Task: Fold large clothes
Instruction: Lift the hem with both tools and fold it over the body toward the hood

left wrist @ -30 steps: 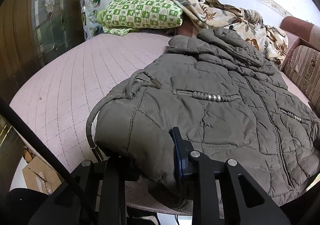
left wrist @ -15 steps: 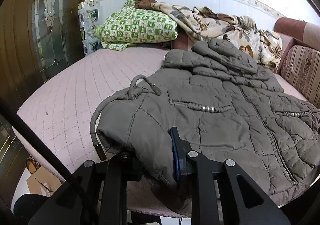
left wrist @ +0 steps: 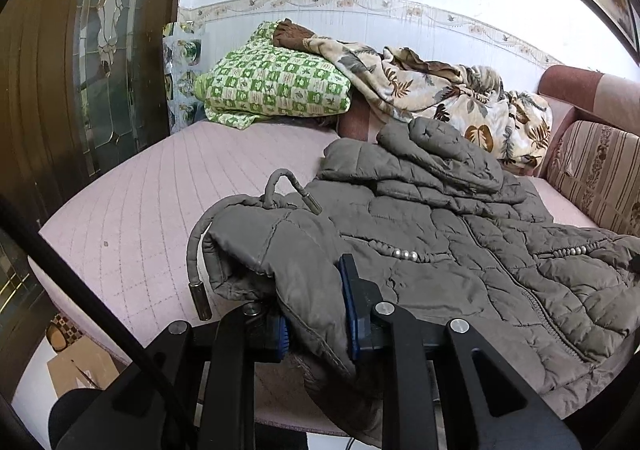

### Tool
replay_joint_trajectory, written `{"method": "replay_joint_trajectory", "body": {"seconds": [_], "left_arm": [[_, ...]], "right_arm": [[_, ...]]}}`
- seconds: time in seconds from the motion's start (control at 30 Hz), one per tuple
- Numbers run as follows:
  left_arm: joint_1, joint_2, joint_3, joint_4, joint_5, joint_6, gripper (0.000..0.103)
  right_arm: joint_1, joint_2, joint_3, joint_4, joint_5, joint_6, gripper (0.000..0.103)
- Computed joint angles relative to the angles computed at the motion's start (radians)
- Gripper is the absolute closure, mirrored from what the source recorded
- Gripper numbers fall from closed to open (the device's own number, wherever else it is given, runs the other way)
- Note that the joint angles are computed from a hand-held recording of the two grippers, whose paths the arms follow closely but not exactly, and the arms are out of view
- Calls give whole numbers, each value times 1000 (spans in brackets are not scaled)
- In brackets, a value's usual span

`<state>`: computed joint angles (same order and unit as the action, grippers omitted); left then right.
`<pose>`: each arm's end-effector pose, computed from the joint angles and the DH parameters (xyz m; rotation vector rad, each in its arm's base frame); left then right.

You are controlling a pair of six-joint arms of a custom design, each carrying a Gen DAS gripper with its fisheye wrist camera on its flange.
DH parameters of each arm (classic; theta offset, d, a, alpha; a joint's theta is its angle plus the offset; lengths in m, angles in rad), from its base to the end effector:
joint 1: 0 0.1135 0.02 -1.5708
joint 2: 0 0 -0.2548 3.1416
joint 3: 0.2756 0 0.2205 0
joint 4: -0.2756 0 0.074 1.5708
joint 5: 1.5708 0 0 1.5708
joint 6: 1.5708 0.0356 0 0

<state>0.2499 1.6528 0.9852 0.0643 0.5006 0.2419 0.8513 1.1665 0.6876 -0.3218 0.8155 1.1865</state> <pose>0.3252 0.0654 0.2235 0.2715 2.0840 -0.2501 0.1541 0.1365 0.2326 0.7003 1.9740 0.2448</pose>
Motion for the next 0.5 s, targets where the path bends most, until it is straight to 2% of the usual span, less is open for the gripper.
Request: {"method": "replay_joint_trajectory", "body": {"seconds": [0.5], "left_arm": [[8,-13,134,-84,35,-29,82]], "right_arm": [[-20,-74,82,-17,25,-129,86]]}}
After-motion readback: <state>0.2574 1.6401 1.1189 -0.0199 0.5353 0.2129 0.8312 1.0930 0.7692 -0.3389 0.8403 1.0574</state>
